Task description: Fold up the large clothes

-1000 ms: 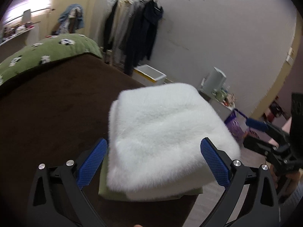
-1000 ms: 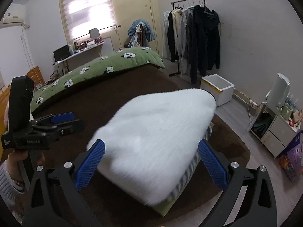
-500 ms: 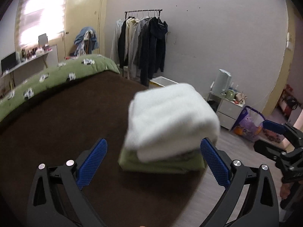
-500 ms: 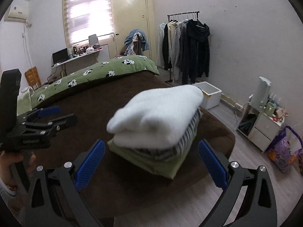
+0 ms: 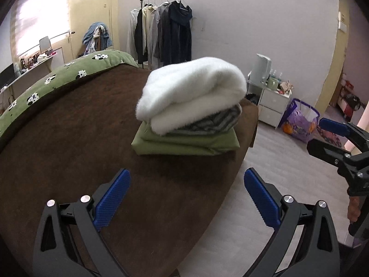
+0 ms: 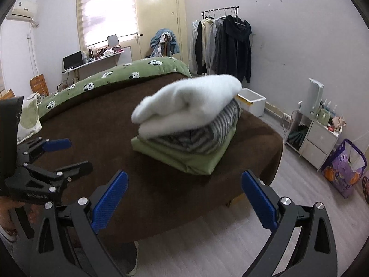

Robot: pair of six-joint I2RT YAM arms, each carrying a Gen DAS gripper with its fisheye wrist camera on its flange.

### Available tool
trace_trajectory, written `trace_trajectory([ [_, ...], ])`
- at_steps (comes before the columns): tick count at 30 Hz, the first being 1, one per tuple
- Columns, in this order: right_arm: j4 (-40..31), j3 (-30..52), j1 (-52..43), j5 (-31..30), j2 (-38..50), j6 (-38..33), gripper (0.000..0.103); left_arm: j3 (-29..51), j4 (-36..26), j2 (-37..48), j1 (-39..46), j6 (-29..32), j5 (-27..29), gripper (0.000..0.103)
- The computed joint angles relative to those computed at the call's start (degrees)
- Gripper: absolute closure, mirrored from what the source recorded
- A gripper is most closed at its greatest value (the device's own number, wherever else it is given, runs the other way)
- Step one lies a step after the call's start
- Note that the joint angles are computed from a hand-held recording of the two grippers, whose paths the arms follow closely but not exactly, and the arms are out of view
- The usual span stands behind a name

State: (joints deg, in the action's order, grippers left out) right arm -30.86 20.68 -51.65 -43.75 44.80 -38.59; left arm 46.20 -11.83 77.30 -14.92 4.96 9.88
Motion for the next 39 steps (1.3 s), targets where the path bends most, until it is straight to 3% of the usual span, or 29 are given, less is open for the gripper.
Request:
trace_trajectory([
  [12, -2.5, -1.9, -6.7, -5.3, 4.7, -7.8, 0.006, -3.6, 1.7, -2.5, -2.8, -0.6, -2.8, 0.006],
  [24, -2.0, -1.7, -5.2, -4.1, 3.0, -8.7, 0.006, -5.4, 4.4, -2.1, -3.7, -2.6, -4.2, 0.006],
  [31, 1.3, -0.5, -4.1, -3.0, 6.7, -8.5, 0.006, -3.9, 6.2, 1.6, -4.2, -3.4, -5.0, 0.006],
  [39, 9.8, 2.4, 0.0, 0.2, 16.3, -5.4, 0.006, 0.1, 5.9, 6.3, -4.6, -3.5, -5.4, 0.006],
])
